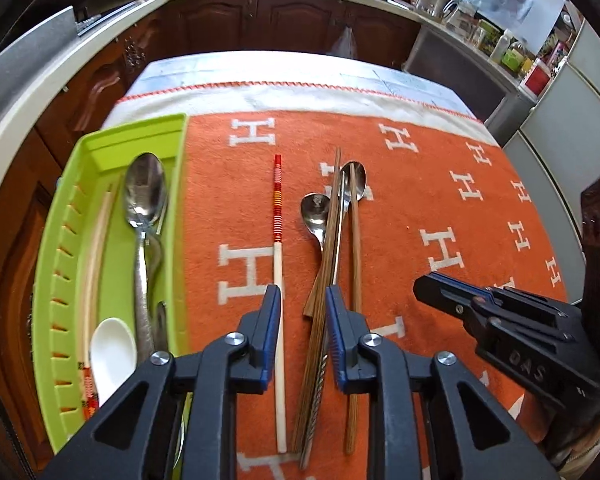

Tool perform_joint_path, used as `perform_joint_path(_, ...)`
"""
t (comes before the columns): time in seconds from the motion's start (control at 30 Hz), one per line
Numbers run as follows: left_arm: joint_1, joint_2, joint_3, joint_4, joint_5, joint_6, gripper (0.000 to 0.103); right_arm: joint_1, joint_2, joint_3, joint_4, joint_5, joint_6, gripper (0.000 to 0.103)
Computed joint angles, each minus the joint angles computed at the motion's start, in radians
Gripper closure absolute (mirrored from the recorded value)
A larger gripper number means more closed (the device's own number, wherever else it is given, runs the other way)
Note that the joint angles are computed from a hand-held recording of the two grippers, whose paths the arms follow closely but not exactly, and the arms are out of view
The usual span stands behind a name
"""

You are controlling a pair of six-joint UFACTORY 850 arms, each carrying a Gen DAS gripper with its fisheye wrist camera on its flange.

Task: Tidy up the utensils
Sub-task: 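Move the left tool back to the pile and grasp a brown wooden chopstick, then carry the brown chopstick into the tray with the left tool and open it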

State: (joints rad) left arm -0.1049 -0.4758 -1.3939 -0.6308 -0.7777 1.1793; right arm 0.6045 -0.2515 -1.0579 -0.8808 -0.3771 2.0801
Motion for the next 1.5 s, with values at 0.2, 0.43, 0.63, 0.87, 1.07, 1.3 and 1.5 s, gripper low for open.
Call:
perform_joint_path(0.2, -0.018, -0.026, -0.011, 0.034, -0.008, -0.025, 0.085, -0.003, -0.004, 0.006, -0.033, 0.033, 0.013, 0.096)
perform_joint_path(0.43, -0.026, -0.037, -0.012, 0.05, 0.004, -0.033, 0.09, -0.002, -0.008, 0.006, -0.082, 0.048, 0.048, 0.096)
perform_joint_path(0.63, -0.027, -0.043, -0.018, 0.035, 0.0, -0.008, 0.09, -0.003, -0.009, 0.01, -0.092, 0.058, 0.06, 0.096)
perform_joint_path(0.87, -0.041, -0.063, -0.035, 0.07, 0.008, -0.045, 0.09, -0.003, -0.008, 0.016, -0.112, 0.064, 0.082, 0.096)
perform_joint_path(1.07, -0.042, -0.059, -0.024, 0.058, 0.013, -0.035, 0.098, -0.004, -0.002, 0.025, -0.15, 0.074, 0.123, 0.096)
perform_joint_path(1.3, -0.022, -0.045, -0.016, 0.02, -0.008, -0.027, 0.099, -0.019, -0.008, 0.027, -0.185, 0.134, 0.166, 0.096)
perform_joint_path(1.5, -0.002, -0.024, -0.002, -0.005, -0.027, 0.004, 0.099, -0.032, -0.034, -0.001, -0.278, 0.177, 0.266, 0.096)
